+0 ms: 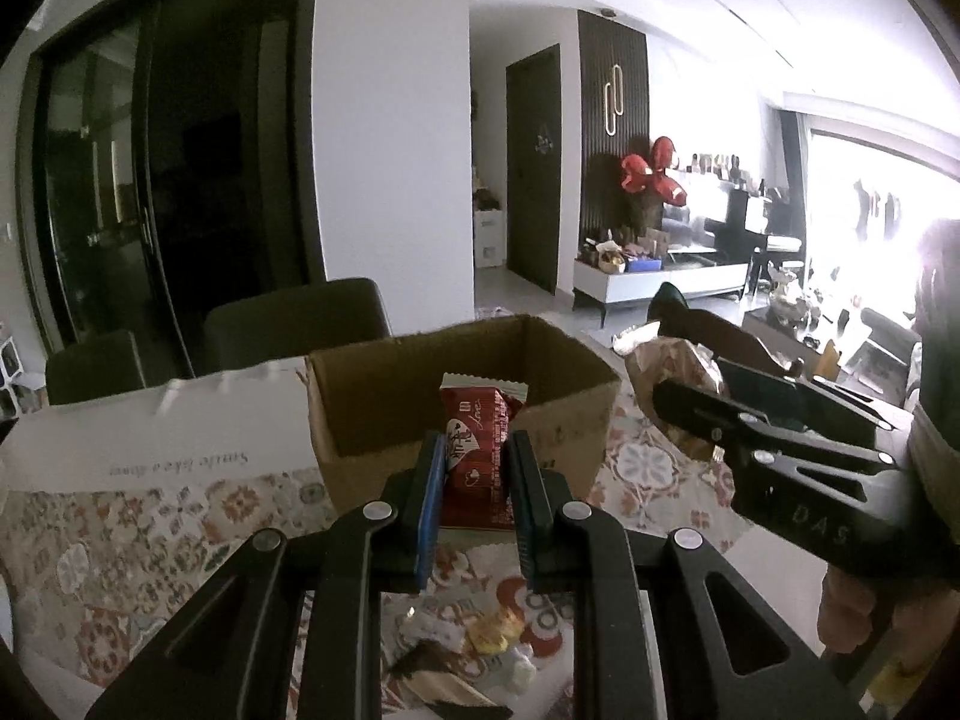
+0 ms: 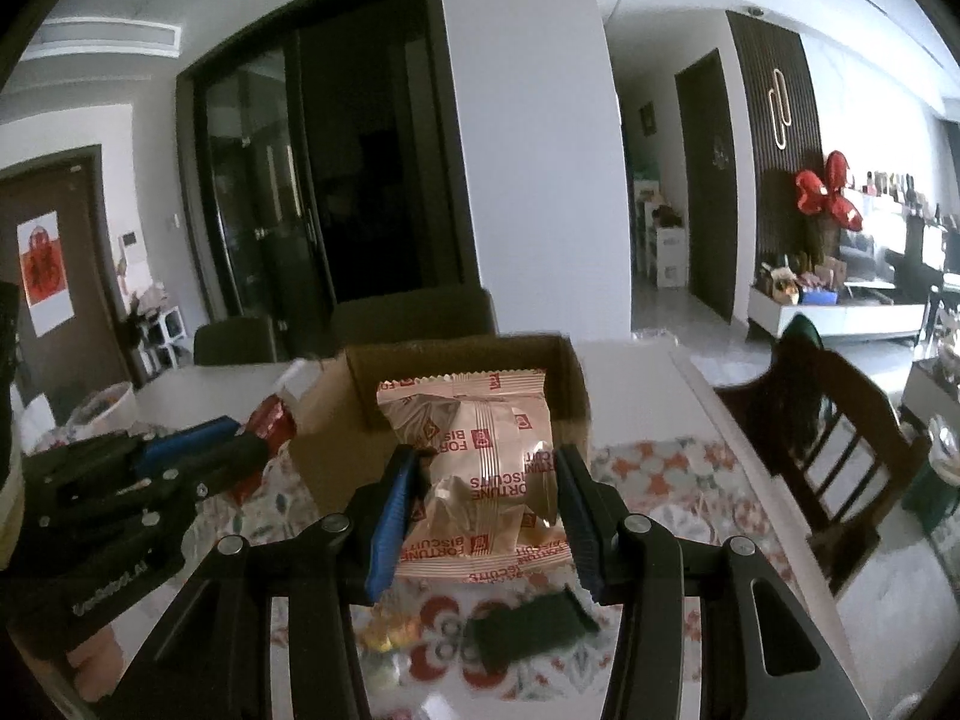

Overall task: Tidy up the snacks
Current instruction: 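Lift both held packets and carry them over the cardboard box, then open both grippers to drop the biscuit and red packets into the box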

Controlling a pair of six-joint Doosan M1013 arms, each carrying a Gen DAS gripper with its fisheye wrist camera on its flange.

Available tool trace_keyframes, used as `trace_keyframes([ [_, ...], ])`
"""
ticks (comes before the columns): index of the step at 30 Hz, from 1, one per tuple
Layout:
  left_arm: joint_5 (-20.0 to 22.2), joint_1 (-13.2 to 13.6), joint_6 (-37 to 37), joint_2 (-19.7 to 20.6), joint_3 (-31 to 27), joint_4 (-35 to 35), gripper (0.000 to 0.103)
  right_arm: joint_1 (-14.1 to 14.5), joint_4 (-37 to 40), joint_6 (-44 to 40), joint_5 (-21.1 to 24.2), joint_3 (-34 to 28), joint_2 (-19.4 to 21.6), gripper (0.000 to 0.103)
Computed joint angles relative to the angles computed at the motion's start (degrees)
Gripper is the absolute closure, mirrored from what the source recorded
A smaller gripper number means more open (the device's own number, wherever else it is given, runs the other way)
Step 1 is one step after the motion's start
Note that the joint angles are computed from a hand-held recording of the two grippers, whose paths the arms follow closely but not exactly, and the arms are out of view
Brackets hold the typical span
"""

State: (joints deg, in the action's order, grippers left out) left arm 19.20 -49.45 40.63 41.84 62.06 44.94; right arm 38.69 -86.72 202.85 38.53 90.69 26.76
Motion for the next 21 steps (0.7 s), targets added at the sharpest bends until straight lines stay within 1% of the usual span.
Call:
trace_keyframes([
  [3, 0.21, 0.25, -0.65, 0.38, -1.21, 0.99, 0.081, -0.32, -1.44, 0.13, -0.18, -0.76, 0.05, 0.056],
  [5, 0.60, 0.28, -2.29, 0.71, -2.06, 3.16, 0.081, -0.64, -2.09, -0.40, -0.46, -1.45, 0.22, 0.056],
  [8, 1.25, 0.54, -2.11, 1.35, -3.63, 3.52, 0.081, -1.16, -1.51, -2.39, -1.13, -2.67, 0.61, 0.056],
  [16, 4.72, 1.23, 3.60, 4.73, -10.35, -1.03, 0.081, -3.52, 2.77, -8.30, -5.53, -6.10, 1.88, 0.056],
  [21, 7.54, 1.99, 10.26, 7.43, -15.53, -8.06, 0.081, -4.87, 7.10, -13.04, -7.16, -8.27, 3.00, 0.056],
])
